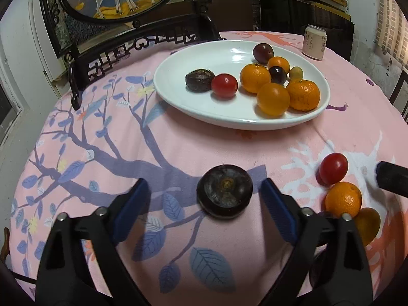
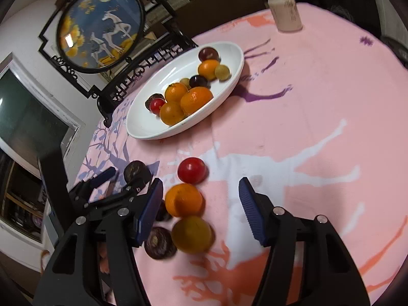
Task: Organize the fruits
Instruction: 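Grasp the red tomato with the right tool while the left tool lifts the plum, then release the plum onto the plate with the left tool while the right tool releases the tomato there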
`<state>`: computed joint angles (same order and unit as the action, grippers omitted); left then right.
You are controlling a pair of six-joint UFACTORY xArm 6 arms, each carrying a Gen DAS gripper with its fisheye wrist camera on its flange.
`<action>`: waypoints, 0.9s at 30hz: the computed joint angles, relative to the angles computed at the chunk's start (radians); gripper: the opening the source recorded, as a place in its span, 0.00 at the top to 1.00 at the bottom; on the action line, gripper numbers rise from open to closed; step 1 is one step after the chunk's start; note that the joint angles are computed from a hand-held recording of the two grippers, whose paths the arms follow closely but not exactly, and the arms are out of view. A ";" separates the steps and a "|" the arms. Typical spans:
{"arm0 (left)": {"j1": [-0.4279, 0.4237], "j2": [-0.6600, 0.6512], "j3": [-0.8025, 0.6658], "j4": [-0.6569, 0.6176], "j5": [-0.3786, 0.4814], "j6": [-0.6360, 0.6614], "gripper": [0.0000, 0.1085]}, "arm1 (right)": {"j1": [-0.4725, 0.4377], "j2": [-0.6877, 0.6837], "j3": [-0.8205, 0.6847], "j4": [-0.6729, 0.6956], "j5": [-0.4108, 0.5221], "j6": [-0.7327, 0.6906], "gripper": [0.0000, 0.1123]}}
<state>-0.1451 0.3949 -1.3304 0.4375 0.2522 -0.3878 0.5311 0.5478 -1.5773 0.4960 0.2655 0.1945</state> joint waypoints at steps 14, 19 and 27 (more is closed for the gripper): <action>-0.021 -0.008 0.025 -0.157 -0.021 0.152 0.61 | -0.006 0.214 -0.344 -0.294 0.237 0.205 0.66; -0.020 -0.010 0.027 -0.236 -0.027 0.205 0.62 | -0.006 0.204 -0.321 -0.275 0.201 0.168 0.71; -0.003 -0.040 0.058 -0.247 -0.051 0.178 0.62 | -0.028 0.068 -0.114 -0.617 0.048 0.418 0.71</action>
<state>-0.1480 0.3545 -1.2726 0.1910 0.2015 -0.2101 0.5029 0.6155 -1.6917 -0.1207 0.3132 0.6124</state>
